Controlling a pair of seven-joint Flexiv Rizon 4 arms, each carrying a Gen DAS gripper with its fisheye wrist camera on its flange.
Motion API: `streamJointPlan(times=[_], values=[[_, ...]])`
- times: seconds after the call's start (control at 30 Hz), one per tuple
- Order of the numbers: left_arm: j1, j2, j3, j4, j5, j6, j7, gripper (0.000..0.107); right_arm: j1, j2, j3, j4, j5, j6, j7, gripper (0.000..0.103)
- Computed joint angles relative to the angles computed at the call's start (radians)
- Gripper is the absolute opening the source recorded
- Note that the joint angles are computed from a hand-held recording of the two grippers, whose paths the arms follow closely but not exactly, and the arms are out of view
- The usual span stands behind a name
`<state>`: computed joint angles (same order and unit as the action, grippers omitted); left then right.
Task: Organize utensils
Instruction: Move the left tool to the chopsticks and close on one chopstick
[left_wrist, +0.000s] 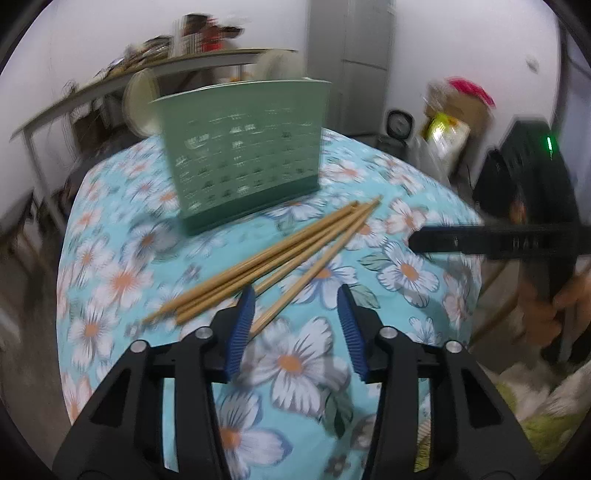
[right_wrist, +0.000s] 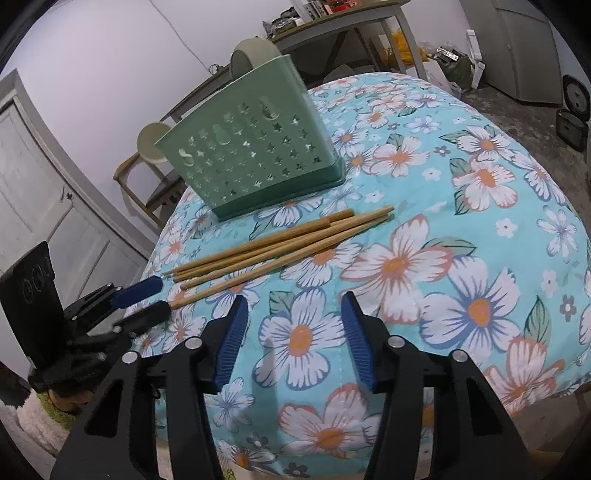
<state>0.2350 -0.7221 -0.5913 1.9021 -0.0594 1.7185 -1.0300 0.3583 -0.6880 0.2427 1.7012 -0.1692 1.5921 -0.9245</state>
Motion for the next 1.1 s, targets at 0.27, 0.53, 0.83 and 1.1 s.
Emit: streamJointPlan(times=[0.27,0.53,0.83,1.1], values=[[-0.104,-0.031,0.068,-0.115,-0.020,-0.118,0.142,0.026,-0.021,0.005,0.003,0.002,0.012,0.000,0.002,0.047],[-0.216,-0.054,0.162,-0.202,-0.106,-0.191,0.230,0.021,-0.044,-0.004,0.019,-0.008,0.021,-0.009,-0.002,0.043],[-0.252,-0.067,0.193,-0.219,-0.187,-0.231,0.268,0.000,-0.059,-0.011,0.032,-0.016,0.036,-0.007,-0.007,0.036],[-0.206,-0.040,0.142,-0.158,-0.229,-0.223,0.311,0.000,-0.077,-0.006,0.043,-0.010,0.053,0.010,0.006,0.034]])
